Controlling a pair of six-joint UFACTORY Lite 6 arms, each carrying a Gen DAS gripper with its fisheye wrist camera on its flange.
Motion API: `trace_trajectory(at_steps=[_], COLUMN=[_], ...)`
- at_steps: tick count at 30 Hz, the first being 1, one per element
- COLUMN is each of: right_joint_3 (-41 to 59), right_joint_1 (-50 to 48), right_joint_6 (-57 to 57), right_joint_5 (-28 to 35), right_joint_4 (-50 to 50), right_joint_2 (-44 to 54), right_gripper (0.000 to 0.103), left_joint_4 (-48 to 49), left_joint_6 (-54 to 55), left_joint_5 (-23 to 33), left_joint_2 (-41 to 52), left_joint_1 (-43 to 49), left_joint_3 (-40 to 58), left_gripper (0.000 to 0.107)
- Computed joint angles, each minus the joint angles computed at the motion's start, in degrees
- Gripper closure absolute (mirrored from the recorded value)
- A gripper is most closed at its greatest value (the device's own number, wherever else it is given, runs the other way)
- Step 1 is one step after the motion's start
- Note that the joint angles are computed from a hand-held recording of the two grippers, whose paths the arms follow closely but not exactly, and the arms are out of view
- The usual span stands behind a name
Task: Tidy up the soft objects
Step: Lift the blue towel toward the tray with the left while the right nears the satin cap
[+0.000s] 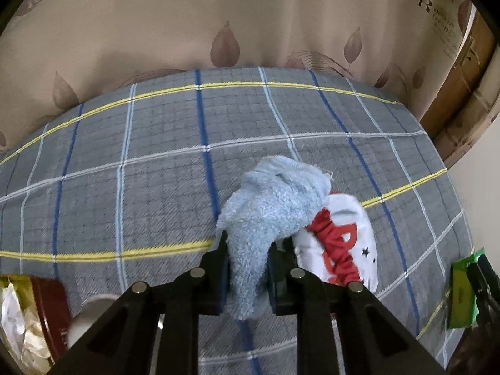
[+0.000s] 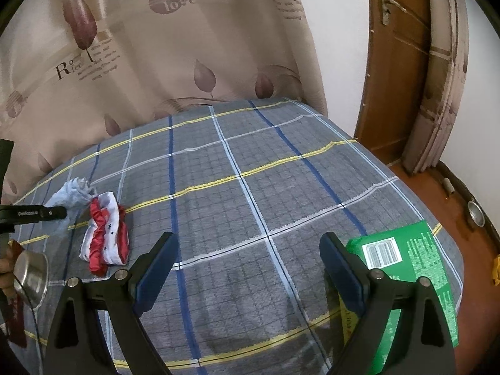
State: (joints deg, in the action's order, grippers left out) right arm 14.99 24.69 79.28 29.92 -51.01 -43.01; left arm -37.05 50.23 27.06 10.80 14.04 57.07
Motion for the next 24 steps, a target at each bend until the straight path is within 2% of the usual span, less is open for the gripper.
trace_trajectory(at_steps=[6,13,20,24], right_joint_3=[0.39,0.87,2.49,3.14], right_joint_1=[2.36,5.51,13.28,15.88], right_joint_6=[1.51,3.77,12.06,16.58], right_joint_5=[0.8,-0.3,-1.15,-3.8], right_joint_4=[-0.95,-2.74,-9.68,-12.73], right_joint_2=[0.38,2.56,8.46,11.54], right_gripper=[0.013,0.013,0.013,0.013], left_joint_4=[0.06,0.11,-1.71,-1.82], left_joint_6=[1.89,4.13,8.66,11.48], left_joint_5=[1.04,5.06,14.35,21.1], left_joint_2=[-4.48,-12.61,-21.07,-25.99], left_joint_1=[2.29,6.04,13.55,19.63], left_joint_3=[-3.67,-8.63,-10.35,-9.71], left_gripper=[0.088,0.088,0.088,0.088])
